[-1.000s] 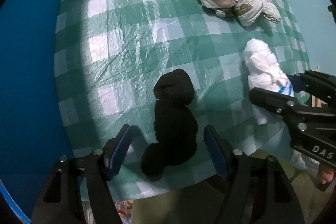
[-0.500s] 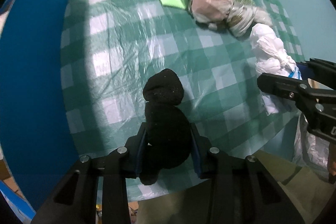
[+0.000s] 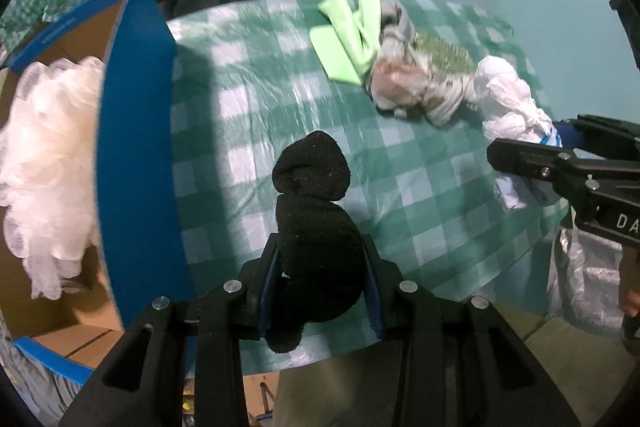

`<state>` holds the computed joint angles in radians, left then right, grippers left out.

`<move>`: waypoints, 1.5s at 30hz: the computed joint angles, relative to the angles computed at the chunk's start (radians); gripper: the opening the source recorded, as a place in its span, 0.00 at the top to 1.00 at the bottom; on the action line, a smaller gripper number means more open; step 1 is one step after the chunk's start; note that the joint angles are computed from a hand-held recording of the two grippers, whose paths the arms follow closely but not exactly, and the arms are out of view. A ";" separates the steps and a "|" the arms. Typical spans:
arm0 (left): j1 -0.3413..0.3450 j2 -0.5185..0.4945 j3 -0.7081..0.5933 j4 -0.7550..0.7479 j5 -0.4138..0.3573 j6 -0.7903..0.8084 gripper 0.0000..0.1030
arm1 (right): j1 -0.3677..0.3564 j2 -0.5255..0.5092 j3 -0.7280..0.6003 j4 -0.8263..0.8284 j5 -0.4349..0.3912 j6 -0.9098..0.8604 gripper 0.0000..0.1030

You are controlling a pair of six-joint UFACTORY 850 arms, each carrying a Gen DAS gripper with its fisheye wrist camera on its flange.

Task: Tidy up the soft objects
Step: 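Carry both socks over the box with both grippers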

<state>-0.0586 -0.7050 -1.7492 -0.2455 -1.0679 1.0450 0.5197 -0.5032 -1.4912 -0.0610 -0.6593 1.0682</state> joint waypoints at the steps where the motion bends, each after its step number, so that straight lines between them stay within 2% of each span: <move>1: 0.003 0.004 0.003 -0.006 0.001 0.003 0.64 | -0.001 0.002 -0.004 -0.003 -0.001 -0.001 0.60; 9: 0.013 -0.012 -0.093 -0.053 -0.046 -0.004 0.64 | -0.008 -0.018 -0.077 -0.015 -0.018 -0.046 0.60; 17: 0.033 -0.022 -0.160 -0.077 -0.058 -0.037 0.64 | -0.014 -0.043 -0.158 -0.011 -0.039 -0.101 0.60; 26: 0.066 -0.065 -0.254 -0.080 -0.069 -0.098 0.64 | -0.022 -0.124 -0.311 0.022 -0.071 -0.217 0.60; 40: 0.144 -0.163 -0.428 -0.046 -0.090 -0.212 0.64 | -0.018 -0.352 -0.677 0.124 -0.164 -0.428 0.60; 45: 0.166 -0.216 -0.512 -0.027 -0.104 -0.242 0.64 | -0.007 -0.489 -0.909 0.154 -0.244 -0.480 0.60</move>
<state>0.1076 -0.9205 -2.2611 -0.2726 -1.1716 0.8034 0.5125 -0.9920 -2.3999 0.0931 -0.9037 0.5880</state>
